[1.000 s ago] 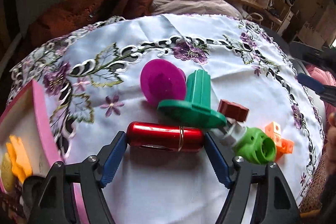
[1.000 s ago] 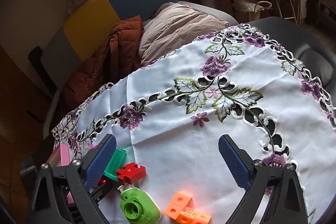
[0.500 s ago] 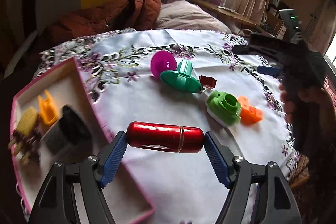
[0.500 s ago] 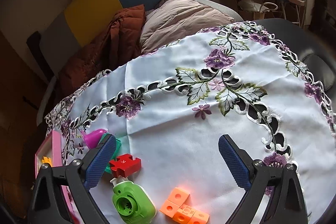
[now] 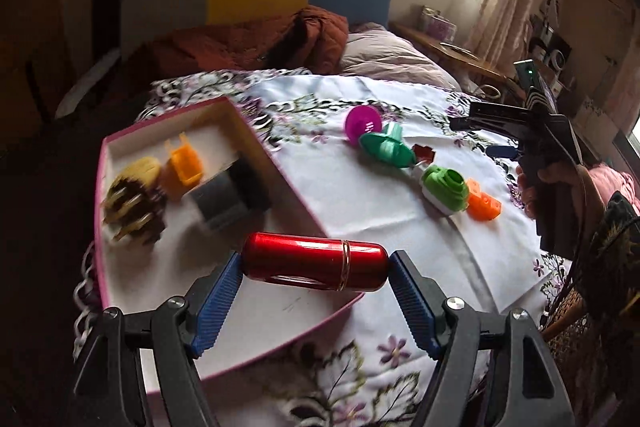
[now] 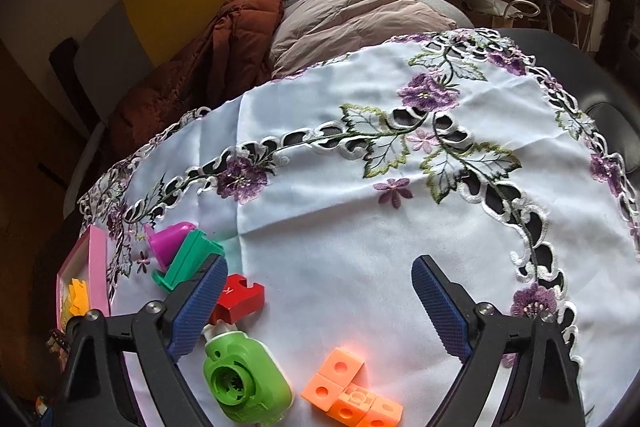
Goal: Organize rigid objects
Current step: 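Grasp the red metallic tube with the left tool while the right tool grasps the red K puzzle piece, then carry the red tube into the tray and open the left tool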
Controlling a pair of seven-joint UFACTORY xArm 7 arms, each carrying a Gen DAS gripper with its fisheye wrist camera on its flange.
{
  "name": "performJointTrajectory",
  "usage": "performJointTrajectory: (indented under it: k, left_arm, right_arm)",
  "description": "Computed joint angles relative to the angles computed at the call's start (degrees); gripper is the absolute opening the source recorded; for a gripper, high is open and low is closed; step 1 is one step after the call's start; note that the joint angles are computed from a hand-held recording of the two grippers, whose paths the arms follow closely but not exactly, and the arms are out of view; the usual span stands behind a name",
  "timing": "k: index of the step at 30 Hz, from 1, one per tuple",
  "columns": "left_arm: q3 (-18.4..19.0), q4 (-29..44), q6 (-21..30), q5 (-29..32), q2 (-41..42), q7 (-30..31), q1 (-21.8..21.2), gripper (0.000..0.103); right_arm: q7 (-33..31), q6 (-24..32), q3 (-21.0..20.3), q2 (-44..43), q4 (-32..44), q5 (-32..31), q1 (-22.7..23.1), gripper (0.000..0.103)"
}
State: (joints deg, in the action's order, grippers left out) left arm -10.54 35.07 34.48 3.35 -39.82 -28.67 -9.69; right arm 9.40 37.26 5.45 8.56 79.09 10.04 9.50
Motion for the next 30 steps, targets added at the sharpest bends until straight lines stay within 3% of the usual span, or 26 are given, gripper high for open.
performJointTrajectory:
  k: [4,7,11,14,16,18,24,30]
  left_arm:
    - [0.35,-2.28,1.71,-0.19,-3.90,-0.95,0.44,0.076]
    - [0.70,-3.37,2.63,-0.48,-6.13,-1.51,0.82,0.076]
    - [0.92,-3.98,3.27,-0.66,-7.52,-1.77,1.27,0.076]
    - [1.15,-4.39,3.66,-1.03,-8.08,-1.86,1.30,0.076]
    - [1.00,-4.62,3.95,-1.09,-8.31,-2.10,1.48,0.076]
    - [1.08,-4.76,4.09,-1.23,-8.52,-2.21,1.51,0.076]
    - [1.07,-4.95,3.91,-1.23,-8.66,-2.43,1.71,0.076]
    - [1.07,-5.33,4.04,-1.40,-8.96,-2.85,1.77,0.076]
  right_arm:
    - [-5.81,2.01,1.43,0.91,0.97,7.19,-0.91,0.087]
    - [-10.96,6.87,2.71,3.14,3.64,15.25,-2.10,0.079]
    - [-10.27,10.28,2.66,5.95,6.53,13.84,-0.74,0.064]
    - [-10.62,11.63,2.74,7.66,8.29,11.68,0.14,0.063]
    - [-8.88,11.30,1.92,7.95,8.58,8.04,1.38,0.049]
    - [-4.86,9.55,-0.08,7.38,7.90,3.98,2.86,0.050]
    - [-3.21,8.15,1.06,6.53,6.88,11.91,-1.95,0.059]
    - [-2.82,7.94,1.20,6.51,6.76,8.74,-1.02,0.062]
